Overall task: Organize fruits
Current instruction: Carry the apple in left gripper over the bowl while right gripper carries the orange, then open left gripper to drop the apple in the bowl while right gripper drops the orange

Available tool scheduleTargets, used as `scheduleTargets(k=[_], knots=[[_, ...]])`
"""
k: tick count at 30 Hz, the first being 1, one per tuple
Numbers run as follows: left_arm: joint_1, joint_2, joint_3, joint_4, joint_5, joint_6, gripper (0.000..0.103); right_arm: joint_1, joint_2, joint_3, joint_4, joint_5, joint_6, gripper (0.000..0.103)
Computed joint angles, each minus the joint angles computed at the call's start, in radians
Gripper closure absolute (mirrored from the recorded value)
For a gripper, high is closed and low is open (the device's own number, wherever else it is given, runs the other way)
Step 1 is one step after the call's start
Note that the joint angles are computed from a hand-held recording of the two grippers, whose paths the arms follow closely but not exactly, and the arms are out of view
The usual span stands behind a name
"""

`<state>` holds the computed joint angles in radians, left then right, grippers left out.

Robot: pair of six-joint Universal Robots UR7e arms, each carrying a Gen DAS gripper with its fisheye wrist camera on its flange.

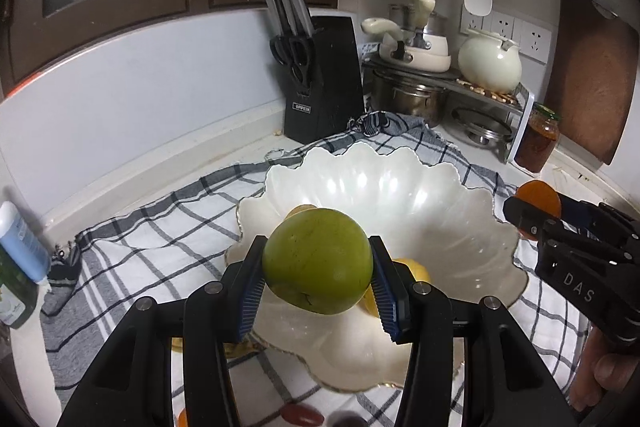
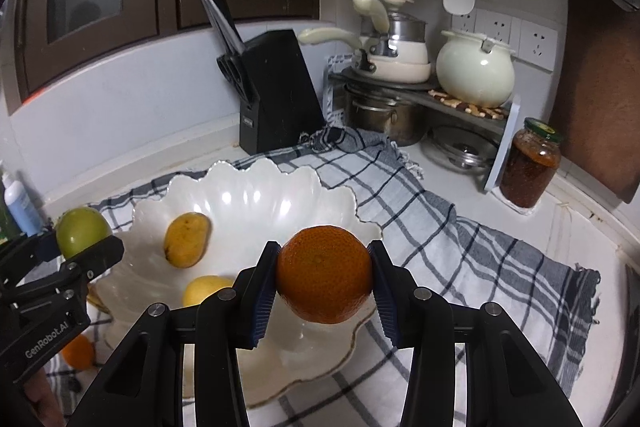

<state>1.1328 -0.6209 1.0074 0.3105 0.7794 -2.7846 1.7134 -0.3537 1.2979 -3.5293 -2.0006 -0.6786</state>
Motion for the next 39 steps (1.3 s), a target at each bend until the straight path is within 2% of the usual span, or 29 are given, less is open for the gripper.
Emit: scheduleTargets(k=[7, 12, 17, 20, 21, 22, 24, 26, 28, 31, 39], knots=[[0.023, 0.064, -0.108, 0.102, 0.024, -0.009, 0.055, -0.006, 0.035, -0.068, 0.071, -0.029, 0.006, 0.058], [0.037, 0.111, -0.182, 0.193, 0.025, -0.055, 0.055, -0.012, 0.057, -0.111, 0.121, -0.055, 0.018, 0.058], [0.036, 0.132, -0.208, 0.235, 0.013, -0.068, 0.054, -0.013, 0.057, -0.109, 0.12, -0.057, 0.014, 0.057], [0.028, 0.109, -0.165, 0.174, -0.011, -0.043, 0.032, -0.013, 0.057, -0.111, 0.122, -0.062, 0.015, 0.051], [0.023, 0.094, -0.137, 0.137, -0.022, -0.026, 0.027, -0.012, 0.057, -0.109, 0.108, -0.061, 0.01, 0.039], [0.021, 0.088, -0.127, 0.124, -0.028, -0.015, 0.027, -0.011, 0.058, -0.106, 0.088, -0.062, 0.003, 0.028], [0.017, 0.084, -0.119, 0.114, -0.044, -0.004, 0.027, -0.007, 0.059, -0.102, 0.052, -0.066, -0.012, 0.022], [0.013, 0.074, -0.103, 0.093, -0.063, 0.005, 0.026, -0.002, 0.059, -0.101, 0.033, -0.077, -0.02, 0.02], [0.01, 0.061, -0.082, 0.077, -0.07, 0.003, 0.019, 0.003, 0.054, -0.089, 0.012, -0.079, -0.024, 0.017], [0.003, 0.04, -0.048, 0.05, -0.076, 0.006, 0.013, 0.008, 0.039, -0.06, -0.012, -0.069, -0.018, 0.015], [-0.024, -0.017, 0.047, -0.032, -0.121, 0.018, 0.008, 0.021, -0.01, 0.033, -0.069, -0.032, 0.025, 0.015]])
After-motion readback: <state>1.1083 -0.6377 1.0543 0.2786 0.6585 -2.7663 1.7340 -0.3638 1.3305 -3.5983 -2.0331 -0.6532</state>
